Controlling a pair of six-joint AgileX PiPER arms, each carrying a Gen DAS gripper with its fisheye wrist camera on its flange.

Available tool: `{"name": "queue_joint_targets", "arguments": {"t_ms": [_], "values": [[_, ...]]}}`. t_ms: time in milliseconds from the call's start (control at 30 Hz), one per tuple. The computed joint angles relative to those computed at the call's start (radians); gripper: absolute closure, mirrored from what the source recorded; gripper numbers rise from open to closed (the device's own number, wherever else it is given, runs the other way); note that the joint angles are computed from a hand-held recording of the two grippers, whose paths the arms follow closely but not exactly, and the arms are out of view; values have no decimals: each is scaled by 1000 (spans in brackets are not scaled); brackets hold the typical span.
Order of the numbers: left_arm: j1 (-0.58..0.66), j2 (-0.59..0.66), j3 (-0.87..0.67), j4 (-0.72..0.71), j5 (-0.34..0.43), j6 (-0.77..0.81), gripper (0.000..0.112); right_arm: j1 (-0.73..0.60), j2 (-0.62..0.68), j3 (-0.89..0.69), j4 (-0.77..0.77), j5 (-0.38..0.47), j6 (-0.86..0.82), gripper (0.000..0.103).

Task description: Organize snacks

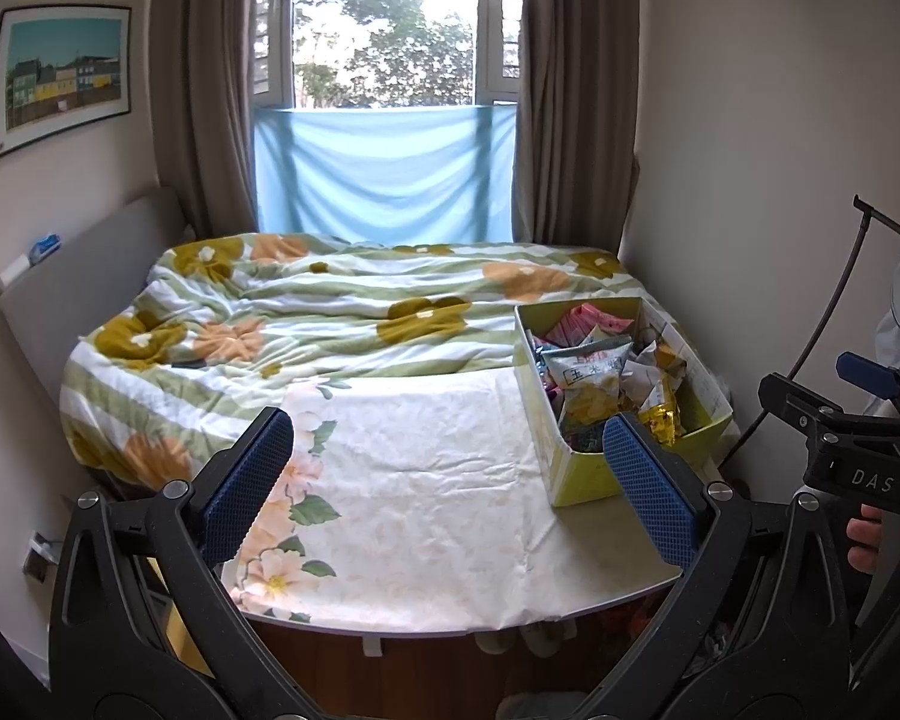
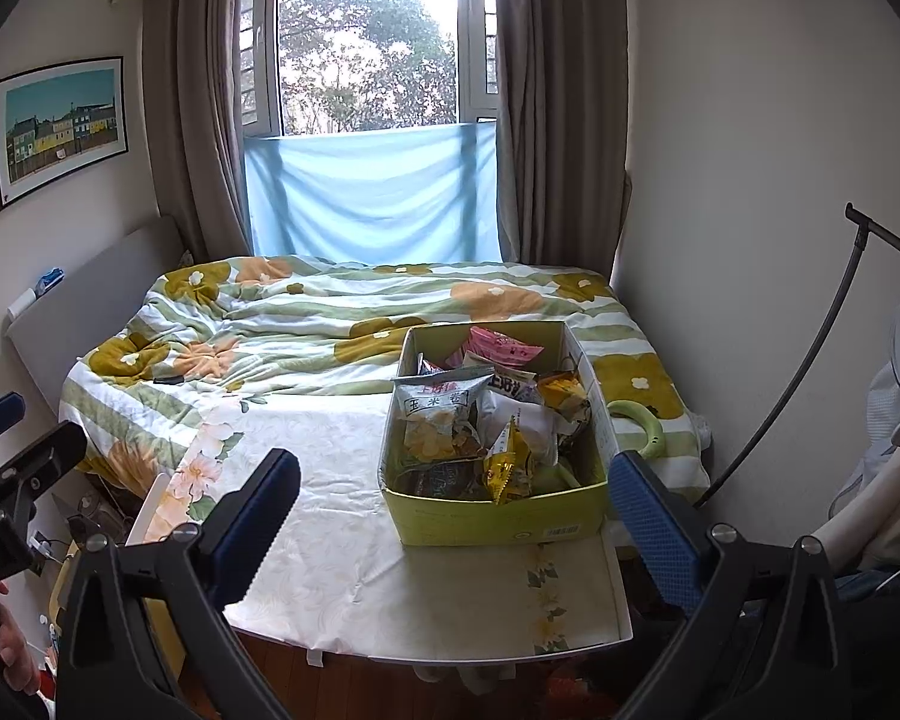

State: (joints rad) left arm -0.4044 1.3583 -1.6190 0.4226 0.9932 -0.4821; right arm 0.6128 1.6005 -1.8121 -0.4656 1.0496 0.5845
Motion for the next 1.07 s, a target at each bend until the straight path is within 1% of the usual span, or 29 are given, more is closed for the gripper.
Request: {"name": "queue_joint_targets", "arguments": {"t_ms": [400,600,767,900,1067], "values": [[5,20,-18,-3,6,-6,10,2,5,-10,-1,7,-2,1],[3,9,-6,0,-5,-12,10,5,7,-16,-4,11,1,1],[-5,4,-9,16,8,-30,10,1,8,-16,-2,8,-3,1],[5,0,-2,-7,8,-30,10,1,11,-21,-1,11,-3,1],[-6,-16,18,25,5,-62,10,-3,10,-21,4,10,-7,1]]}}
